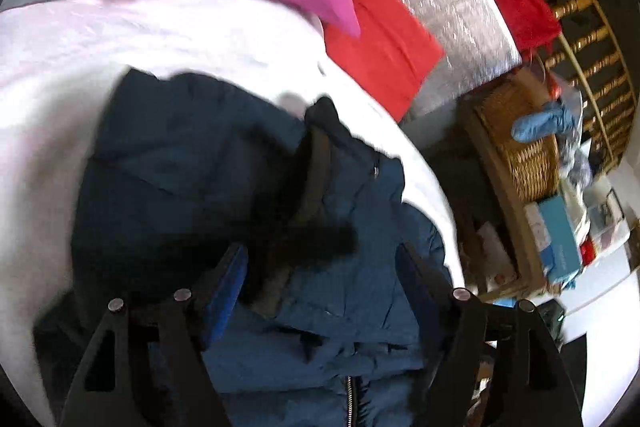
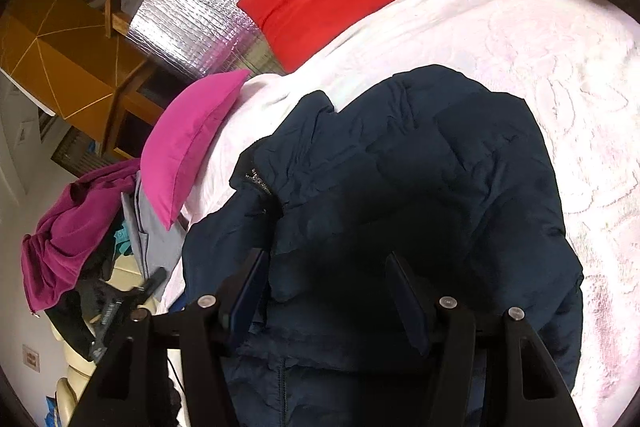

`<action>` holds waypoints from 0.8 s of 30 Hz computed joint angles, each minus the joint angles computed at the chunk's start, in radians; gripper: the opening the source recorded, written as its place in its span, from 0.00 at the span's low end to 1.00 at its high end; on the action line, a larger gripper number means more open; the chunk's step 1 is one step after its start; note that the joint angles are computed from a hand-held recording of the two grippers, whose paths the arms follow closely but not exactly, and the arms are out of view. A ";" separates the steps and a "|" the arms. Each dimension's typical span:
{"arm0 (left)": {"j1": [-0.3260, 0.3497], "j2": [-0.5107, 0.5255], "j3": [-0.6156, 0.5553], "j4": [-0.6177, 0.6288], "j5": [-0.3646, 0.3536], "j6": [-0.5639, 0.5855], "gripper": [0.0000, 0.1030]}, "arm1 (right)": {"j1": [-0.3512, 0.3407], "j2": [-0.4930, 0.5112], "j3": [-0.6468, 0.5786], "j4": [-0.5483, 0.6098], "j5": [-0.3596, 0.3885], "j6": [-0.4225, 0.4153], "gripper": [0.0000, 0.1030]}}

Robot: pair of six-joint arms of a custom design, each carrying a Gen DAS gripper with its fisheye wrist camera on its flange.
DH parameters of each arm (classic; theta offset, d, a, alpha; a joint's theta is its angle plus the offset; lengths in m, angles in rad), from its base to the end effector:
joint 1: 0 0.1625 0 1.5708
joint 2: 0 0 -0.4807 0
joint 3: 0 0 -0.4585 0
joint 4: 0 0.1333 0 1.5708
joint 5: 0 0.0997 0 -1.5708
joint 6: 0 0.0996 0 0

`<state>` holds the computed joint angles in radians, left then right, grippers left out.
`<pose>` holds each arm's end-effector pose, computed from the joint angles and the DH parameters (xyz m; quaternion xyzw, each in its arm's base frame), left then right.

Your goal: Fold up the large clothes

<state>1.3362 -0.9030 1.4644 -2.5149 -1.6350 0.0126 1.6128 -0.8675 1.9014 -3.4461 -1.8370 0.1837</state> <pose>-0.0661 -0.8226 0.2409 -0.1270 -0.9730 0.1854 0.0524 0.1357 -0.6784 0.1454 -0.1181 -0.8986 0.4159 0.0748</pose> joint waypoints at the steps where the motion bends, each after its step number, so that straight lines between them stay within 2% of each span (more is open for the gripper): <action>1: -0.005 0.001 0.006 -0.009 0.005 0.012 0.73 | 0.000 0.000 0.001 -0.003 -0.001 -0.001 0.63; 3: -0.018 -0.003 0.032 -0.046 -0.007 0.057 0.71 | 0.002 0.002 0.002 -0.017 -0.006 -0.001 0.63; 5: -0.031 -0.011 0.058 -0.075 -0.049 0.090 0.63 | 0.003 0.003 0.003 -0.036 -0.013 0.002 0.63; 8: -0.065 -0.038 0.113 -0.110 -0.107 0.178 0.63 | 0.002 0.002 0.007 -0.062 -0.022 0.010 0.63; 10: -0.093 -0.067 0.165 -0.143 -0.174 0.258 0.63 | 0.004 0.001 0.009 -0.080 -0.041 0.011 0.63; 12: -0.120 -0.099 0.207 -0.125 -0.264 0.343 0.65 | 0.006 -0.002 0.013 -0.105 -0.066 0.011 0.63; 15: -0.144 -0.130 0.239 -0.093 -0.339 0.437 0.67 | -0.001 -0.016 0.032 -0.137 -0.068 0.028 0.63; 16: -0.147 -0.142 0.248 -0.090 -0.345 0.460 0.71 | -0.003 -0.021 0.037 -0.143 -0.066 0.032 0.63; 17: -0.152 -0.152 0.257 -0.098 -0.336 0.479 0.74 | -0.006 -0.026 0.043 -0.149 -0.067 0.038 0.63; 19: -0.150 -0.154 0.255 -0.135 -0.297 0.473 0.75 | -0.009 -0.033 0.050 -0.157 -0.069 0.049 0.63; 21: -0.136 -0.152 0.243 -0.180 -0.228 0.417 0.76 | -0.012 -0.042 0.058 -0.159 -0.079 0.061 0.63; 23: -0.113 -0.147 0.225 -0.228 -0.142 0.333 0.76 | -0.025 -0.058 0.071 -0.158 -0.048 0.082 0.63; 24: -0.105 -0.141 0.216 -0.247 -0.096 0.294 0.76 | -0.030 -0.063 0.076 -0.161 -0.034 0.092 0.68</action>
